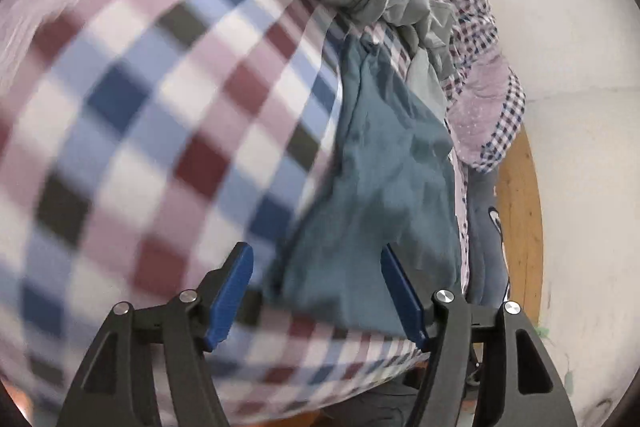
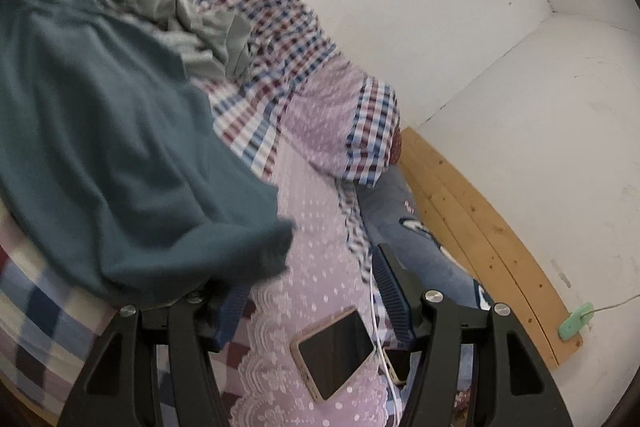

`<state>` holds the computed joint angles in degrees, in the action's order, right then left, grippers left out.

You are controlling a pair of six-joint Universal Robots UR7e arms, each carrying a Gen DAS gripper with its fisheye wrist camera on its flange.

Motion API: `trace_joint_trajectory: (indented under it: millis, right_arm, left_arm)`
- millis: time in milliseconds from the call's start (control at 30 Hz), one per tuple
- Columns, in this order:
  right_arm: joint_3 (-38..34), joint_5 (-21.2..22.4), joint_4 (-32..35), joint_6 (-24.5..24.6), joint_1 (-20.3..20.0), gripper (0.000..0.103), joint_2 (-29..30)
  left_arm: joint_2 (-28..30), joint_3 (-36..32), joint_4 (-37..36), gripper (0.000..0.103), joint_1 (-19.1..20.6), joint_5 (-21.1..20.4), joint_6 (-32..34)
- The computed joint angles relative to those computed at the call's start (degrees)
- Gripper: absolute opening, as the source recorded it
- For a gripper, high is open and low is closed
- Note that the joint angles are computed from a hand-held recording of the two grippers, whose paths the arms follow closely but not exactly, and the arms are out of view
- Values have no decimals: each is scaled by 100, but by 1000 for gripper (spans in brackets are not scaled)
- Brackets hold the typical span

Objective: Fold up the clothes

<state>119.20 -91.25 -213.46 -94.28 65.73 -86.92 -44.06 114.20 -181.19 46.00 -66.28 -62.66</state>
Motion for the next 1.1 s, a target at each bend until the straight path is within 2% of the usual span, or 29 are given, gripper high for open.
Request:
trace_joint_trajectory:
  millis: [33, 67, 100, 133, 200, 267, 433, 500, 533, 600, 667, 767, 933, 1000, 1067, 1100]
  right_arm:
    - [96, 150, -54, 19, 4, 64, -66]
    - [189, 300, -107, 38, 9, 64, -131]
    - [280, 449, -160, 58, 15, 63, -195]
    - [373, 592, -218, 101, 17, 63, -258]
    - [548, 807, -349, 208, 10, 63, -361]
    - [714, 867, -410, 243, 55, 64, -436]
    - [962, 512, -73, 14, 451, 64, -364]
    - [1084, 291, 585, 65, 727, 64, -403]
    - [1158, 209, 882, 67, 859, 64, -402]
    - [1408, 161, 1174, -134, 1106, 64, -296]
    - [1626, 125, 1436, -345, 1357, 64, -134]
    - [1938, 185, 1320, -718, 1690, 64, 282]
    - [1870, -105, 721, -727, 2200, 63, 1442]
    - [1750, -203, 347, -778, 2298, 52, 1934]
    - [1590, -374, 231, -662, 2373, 2, 2208]
    - [1525, -420, 238, -525, 2398, 1, 2259]
  left_arm:
    - [63, 58, -141, 69, -75, 119, -187]
    - [131, 108, -334, 48, -135, 271, -355]
    - [194, 170, -535, 22, -197, 425, -533]
    - [260, 228, -728, 4, -261, 583, -712]
    - [374, 333, -1070, 3, -386, 842, -926]
    - [385, 437, -1186, 3, -519, 942, -706]
    - [239, 434, -526, 4, -835, 1296, 132]
    - [250, 370, -429, 4, -850, 1293, 420]
    - [236, 412, -502, 4, -832, 1198, 488]
    - [202, 504, -649, 12, -753, 957, 517]
    - [262, 532, -970, 40, -513, 583, 274]
    - [447, 627, -2048, 52, -184, -122, 103]
    - [503, 833, -2997, 55, -59, -450, 112]
    - [543, 883, -3369, 57, 8, -618, 117]
    - [512, 999, -3601, 60, 7, -606, 48]
    - [505, 1061, -3730, 60, 5, -574, -16]
